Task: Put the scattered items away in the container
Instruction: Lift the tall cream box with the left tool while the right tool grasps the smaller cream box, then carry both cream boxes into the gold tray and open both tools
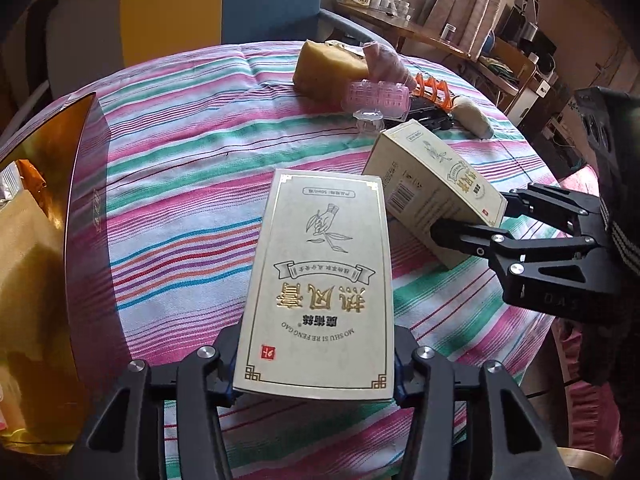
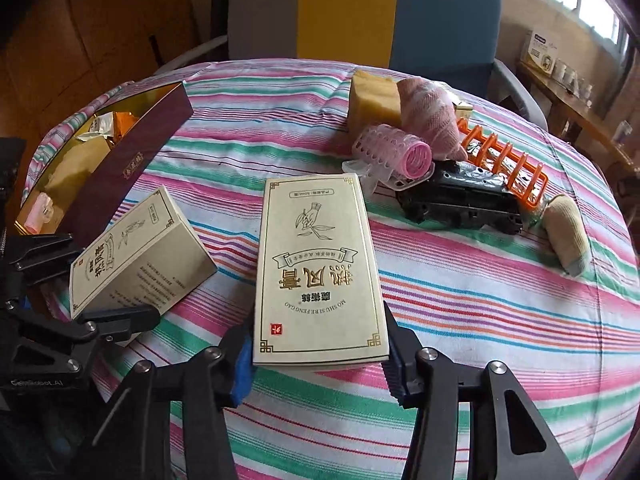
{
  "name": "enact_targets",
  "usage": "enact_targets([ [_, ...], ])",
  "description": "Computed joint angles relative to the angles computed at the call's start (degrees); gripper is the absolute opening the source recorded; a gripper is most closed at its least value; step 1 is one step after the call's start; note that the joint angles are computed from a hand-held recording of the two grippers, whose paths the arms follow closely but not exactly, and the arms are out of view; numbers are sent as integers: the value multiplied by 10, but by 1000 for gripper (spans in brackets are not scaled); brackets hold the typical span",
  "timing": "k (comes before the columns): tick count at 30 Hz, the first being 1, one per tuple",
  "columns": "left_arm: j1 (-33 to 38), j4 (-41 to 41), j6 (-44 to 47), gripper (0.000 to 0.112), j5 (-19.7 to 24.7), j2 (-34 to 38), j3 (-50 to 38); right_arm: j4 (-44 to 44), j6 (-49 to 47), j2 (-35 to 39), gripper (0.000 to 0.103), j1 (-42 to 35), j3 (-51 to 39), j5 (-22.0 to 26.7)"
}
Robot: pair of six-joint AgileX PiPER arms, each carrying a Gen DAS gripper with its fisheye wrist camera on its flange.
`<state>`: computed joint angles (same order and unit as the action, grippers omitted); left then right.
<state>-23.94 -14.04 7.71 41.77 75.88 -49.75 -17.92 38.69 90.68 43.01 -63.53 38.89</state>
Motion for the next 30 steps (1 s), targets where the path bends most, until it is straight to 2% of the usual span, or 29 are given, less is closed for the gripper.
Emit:
enact_targets([
  [7, 2, -11, 7, 53, 4, -57, 20, -38, 138, -36, 52, 47, 40, -20],
  [11, 25, -27, 23, 53, 14, -88, 24, -41, 195, -65, 52, 66, 61, -45],
  [16, 79, -61, 57, 53, 38, -123, 25, -63, 230, -68, 52, 95, 38, -34],
  [21, 178, -111, 117, 53, 75, -159, 20, -76, 215, -47, 52, 125, -27, -14],
  [30, 459, -221, 288, 53, 160, -163, 9, -33, 113, 56, 52, 163, -196, 8],
])
